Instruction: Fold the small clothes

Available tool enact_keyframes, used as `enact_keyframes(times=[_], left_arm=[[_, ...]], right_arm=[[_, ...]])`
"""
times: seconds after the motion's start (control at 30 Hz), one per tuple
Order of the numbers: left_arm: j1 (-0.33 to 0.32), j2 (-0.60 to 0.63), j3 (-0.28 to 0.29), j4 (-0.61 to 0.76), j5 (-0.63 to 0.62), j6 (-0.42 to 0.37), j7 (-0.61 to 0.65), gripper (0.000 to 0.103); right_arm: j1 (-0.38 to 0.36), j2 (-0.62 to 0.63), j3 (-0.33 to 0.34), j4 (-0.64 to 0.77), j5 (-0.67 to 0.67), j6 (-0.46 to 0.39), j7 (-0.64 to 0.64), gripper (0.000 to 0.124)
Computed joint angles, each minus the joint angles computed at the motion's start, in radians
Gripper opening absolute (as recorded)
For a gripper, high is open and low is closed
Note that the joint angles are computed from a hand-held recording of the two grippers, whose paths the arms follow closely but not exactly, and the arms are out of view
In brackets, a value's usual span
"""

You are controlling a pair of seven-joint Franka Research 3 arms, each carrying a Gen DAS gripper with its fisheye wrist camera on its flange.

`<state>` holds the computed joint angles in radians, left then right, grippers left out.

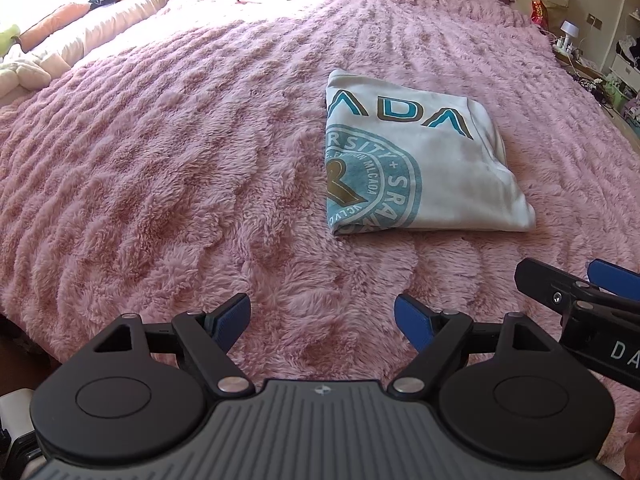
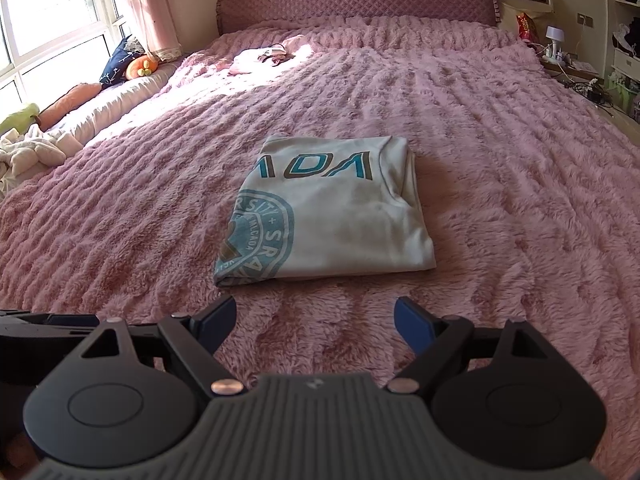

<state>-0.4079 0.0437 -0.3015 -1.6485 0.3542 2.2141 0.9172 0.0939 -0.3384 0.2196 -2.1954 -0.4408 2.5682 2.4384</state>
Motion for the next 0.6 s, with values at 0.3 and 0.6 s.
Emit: enact_keyframes(times=[0.3,0.6], left_arm=[[-0.001,0.006,0.001,0.007,-0.009,0.007,0.006,0.095],[-0.001,0.008,0.001,0.0,-0.008,0.029,0.009,0.095]], right_arm=[[0.001,0.001,-0.002,-0.001,0.004,0.005,-0.003,0.082],[0.001,0.002,-0.002,-0.001,0.006,0.005,-0.001,0.082]])
